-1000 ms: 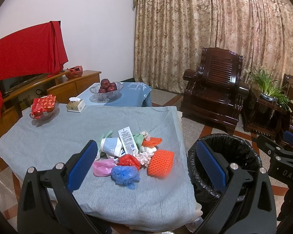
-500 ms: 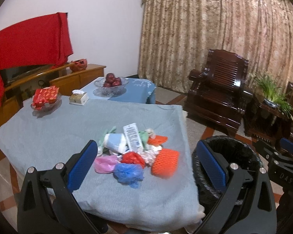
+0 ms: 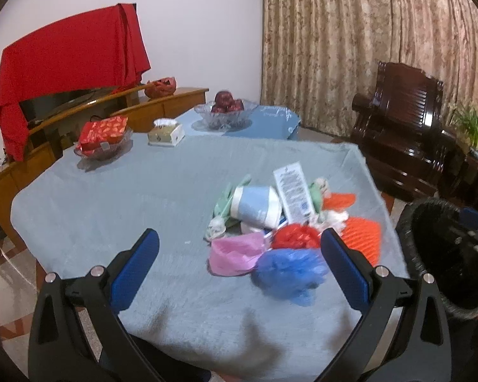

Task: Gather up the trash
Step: 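Grasp the orange mesh net with the right tool while the left tool grasps the blue bag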

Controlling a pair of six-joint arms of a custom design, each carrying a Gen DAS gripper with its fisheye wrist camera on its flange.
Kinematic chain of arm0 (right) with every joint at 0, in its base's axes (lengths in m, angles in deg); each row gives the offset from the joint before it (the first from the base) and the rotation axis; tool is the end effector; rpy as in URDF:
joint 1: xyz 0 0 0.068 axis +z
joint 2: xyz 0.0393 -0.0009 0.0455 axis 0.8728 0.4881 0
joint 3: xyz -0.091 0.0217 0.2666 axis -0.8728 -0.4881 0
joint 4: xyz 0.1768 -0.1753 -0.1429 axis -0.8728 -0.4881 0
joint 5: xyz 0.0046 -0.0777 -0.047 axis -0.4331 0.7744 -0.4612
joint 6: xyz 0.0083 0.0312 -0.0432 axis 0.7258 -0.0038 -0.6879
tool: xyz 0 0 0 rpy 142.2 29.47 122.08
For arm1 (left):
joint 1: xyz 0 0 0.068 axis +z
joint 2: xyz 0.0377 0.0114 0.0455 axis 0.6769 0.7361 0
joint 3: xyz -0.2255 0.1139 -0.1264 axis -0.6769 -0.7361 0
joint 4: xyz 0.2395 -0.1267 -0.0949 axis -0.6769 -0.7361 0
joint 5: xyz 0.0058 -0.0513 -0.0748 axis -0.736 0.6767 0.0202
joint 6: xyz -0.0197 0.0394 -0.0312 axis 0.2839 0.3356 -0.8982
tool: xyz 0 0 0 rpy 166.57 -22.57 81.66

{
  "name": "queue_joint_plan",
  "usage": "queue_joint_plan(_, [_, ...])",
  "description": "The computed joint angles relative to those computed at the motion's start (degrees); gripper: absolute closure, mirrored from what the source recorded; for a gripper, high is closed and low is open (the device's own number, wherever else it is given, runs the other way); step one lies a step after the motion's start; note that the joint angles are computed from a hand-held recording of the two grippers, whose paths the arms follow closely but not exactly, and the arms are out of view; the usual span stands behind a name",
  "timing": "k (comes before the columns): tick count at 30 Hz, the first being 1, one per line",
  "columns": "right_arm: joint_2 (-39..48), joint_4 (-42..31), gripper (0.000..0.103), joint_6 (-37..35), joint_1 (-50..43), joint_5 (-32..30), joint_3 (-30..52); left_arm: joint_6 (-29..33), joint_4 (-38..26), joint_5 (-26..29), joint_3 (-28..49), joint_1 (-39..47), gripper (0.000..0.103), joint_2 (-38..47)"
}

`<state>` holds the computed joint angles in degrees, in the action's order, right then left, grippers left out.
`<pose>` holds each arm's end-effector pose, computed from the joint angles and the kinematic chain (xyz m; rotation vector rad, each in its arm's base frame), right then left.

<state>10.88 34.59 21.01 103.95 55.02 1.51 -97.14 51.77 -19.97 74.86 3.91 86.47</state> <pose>0.2307 0.2028 0.1417 -0.3357 2.1826 0.2889 0.1555 -0.0915 0.1259 -0.3251 2.1251 0.2313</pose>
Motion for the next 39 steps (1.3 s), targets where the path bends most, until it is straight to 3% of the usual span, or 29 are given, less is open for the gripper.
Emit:
queue_joint_plan(2, [5.04, 1.51, 0.031, 0.03, -0.06, -1.3, 1.88, 1.5, 4.36, 2.26, -1.44, 2.34, 0.005, 1.98])
queue_joint_plan(9, [18.36, 3.21, 0.033, -0.8, -0.42, -3.56, 8.98, 5.84, 18.16, 10.25, -3.0, 10.01, 0.005, 12.14])
queue_joint_plan(15, [25.71, 1.71, 0.037, -2.47, -0.73, -3.93, 15.15, 6.34, 20.75, 12.33, -2.58, 12.85, 0.005, 16.01])
queue_joint_plan(19, [28.94, 0.1, 0.049, -2.22, -1.58, -5.7, 17.56, 6.51, 21.83, 13.61, -2.31, 13.93, 0.008, 17.51])
queue_joint_plan(23, [29.95, 0.24, 0.069, -2.42, -2.76, -8.85, 17.53, 7.03, 23.48, 15.47, -1.69, 13.82, 0.015, 19.86])
queue_joint_plan(27, [28.6, 1.14, 0.081, -3.78, -3.79, -11.45, 15.96, 7.64, 25.54, 18.87, -0.37, 13.23, 0.026, 23.25])
queue_joint_plan(34, [24.47, 2.92, 0.084, -4.51, -4.75, -12.13, 12.27, 8.17, 28.39, 20.27, 2.08, 10.88, 0.031, 28.42])
queue_joint_plan(39, [22.54, 2.9, 0.084, -4.59, -5.64, -11.94, 10.89, 7.96, 29.05, 20.35, 4.83, 9.83, 0.022, 32.94])
